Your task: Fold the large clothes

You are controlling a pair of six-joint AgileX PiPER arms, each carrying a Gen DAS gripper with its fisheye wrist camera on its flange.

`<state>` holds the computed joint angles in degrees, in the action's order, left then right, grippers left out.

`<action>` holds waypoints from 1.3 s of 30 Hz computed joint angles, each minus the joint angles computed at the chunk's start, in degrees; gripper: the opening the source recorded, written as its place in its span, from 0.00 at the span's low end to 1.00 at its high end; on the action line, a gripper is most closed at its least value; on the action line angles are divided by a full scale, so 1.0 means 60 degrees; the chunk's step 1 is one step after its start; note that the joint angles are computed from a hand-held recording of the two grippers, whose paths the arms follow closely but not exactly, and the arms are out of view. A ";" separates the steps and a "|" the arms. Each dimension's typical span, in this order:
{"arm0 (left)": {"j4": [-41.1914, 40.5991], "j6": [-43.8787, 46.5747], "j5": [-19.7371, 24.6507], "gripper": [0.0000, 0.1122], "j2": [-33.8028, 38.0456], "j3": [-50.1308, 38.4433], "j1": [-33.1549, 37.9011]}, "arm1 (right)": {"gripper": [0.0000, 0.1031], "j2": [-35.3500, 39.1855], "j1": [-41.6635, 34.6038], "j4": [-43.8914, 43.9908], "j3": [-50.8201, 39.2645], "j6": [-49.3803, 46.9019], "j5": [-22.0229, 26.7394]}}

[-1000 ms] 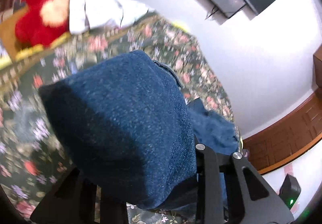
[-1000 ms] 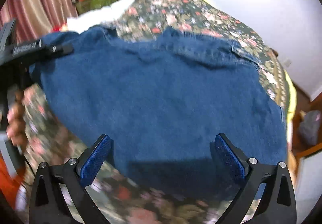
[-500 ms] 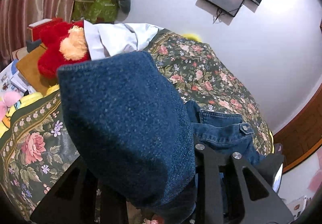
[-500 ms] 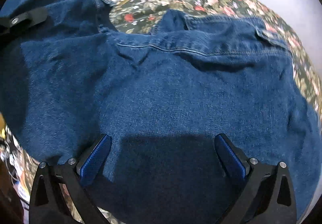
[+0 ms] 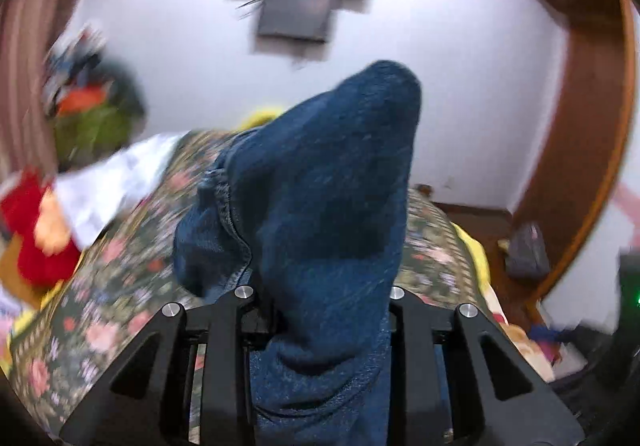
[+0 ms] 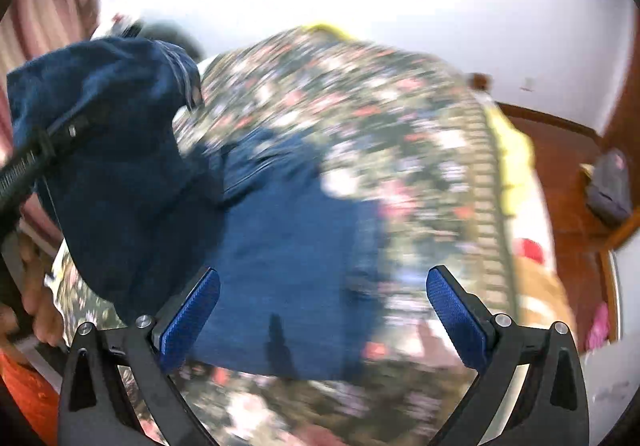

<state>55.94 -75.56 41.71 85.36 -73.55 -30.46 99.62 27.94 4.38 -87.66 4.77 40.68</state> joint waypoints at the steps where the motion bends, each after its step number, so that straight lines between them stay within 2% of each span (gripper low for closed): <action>1: 0.0013 0.0311 0.0100 0.24 0.0436 -0.0399 -0.0372 | 1.00 -0.0459 -0.0346 -0.0070 0.0394 0.0004 -0.0140; 4: -0.0997 0.1882 0.0078 0.24 0.1630 -0.1286 -0.1039 | 1.00 -0.1407 -0.1220 0.0323 0.1252 -0.0454 -0.0399; 8: -0.3844 0.4677 -0.0015 0.24 0.2684 -0.1621 -0.1051 | 1.00 -0.2163 -0.2381 0.1299 0.1956 -0.1462 -0.0311; 9: -0.4155 0.5072 0.0019 0.24 0.2810 -0.1492 -0.1119 | 1.00 -0.2334 -0.2529 0.1364 0.2162 -0.1579 -0.0306; 12: -0.3826 0.5513 0.0450 0.24 0.2769 -0.1292 -0.1488 | 1.00 -0.2596 -0.2875 0.1486 0.2605 -0.1893 -0.0244; 16: -0.4393 0.6430 0.0919 0.26 0.2484 -0.1281 -0.1339 | 1.00 -0.2705 -0.2974 0.1845 0.2975 -0.2275 -0.0156; 21: -0.4268 0.6116 0.1364 0.30 0.1944 -0.0966 -0.1596 | 1.00 -0.2842 -0.2676 0.2439 0.3023 -0.2636 -0.0063; 22: -0.4477 0.6222 0.1224 0.39 0.1692 -0.0734 -0.1579 | 1.00 -0.2820 -0.2547 0.2427 0.2941 -0.2591 -0.0069; 23: -0.5069 0.6598 0.0893 0.53 0.1292 -0.0399 -0.1428 | 1.00 -0.2778 -0.2373 0.2343 0.2808 -0.2478 -0.0067; 25: -0.6090 0.7331 0.0301 0.65 0.0654 0.0113 -0.1185 | 1.00 -0.2674 -0.2088 0.2227 0.2538 -0.2294 -0.0032; 27: -0.6145 0.7377 0.0245 0.65 0.0090 0.0469 -0.1264 | 1.00 -0.2512 -0.1753 0.2246 0.2239 -0.2158 -0.0030; 29: -0.5546 0.6798 0.0465 0.65 -0.0406 0.0741 -0.1438 | 1.00 -0.2297 -0.1487 0.2383 0.1934 -0.2135 0.0025; 32: -0.5320 0.6493 0.0569 0.68 -0.1175 0.1147 -0.1061 | 1.00 -0.1840 -0.0948 0.2394 0.1467 -0.1932 0.0059; 36: -0.5137 0.6167 0.0662 0.71 -0.1627 0.1495 0.0048 | 1.00 -0.1079 -0.0272 0.2324 0.0965 -0.1687 0.0072; 39: -0.6400 0.6907 0.0229 0.71 -0.1410 0.1768 0.1472 | 1.00 -0.0356 0.0096 0.1963 0.0682 -0.1268 0.0141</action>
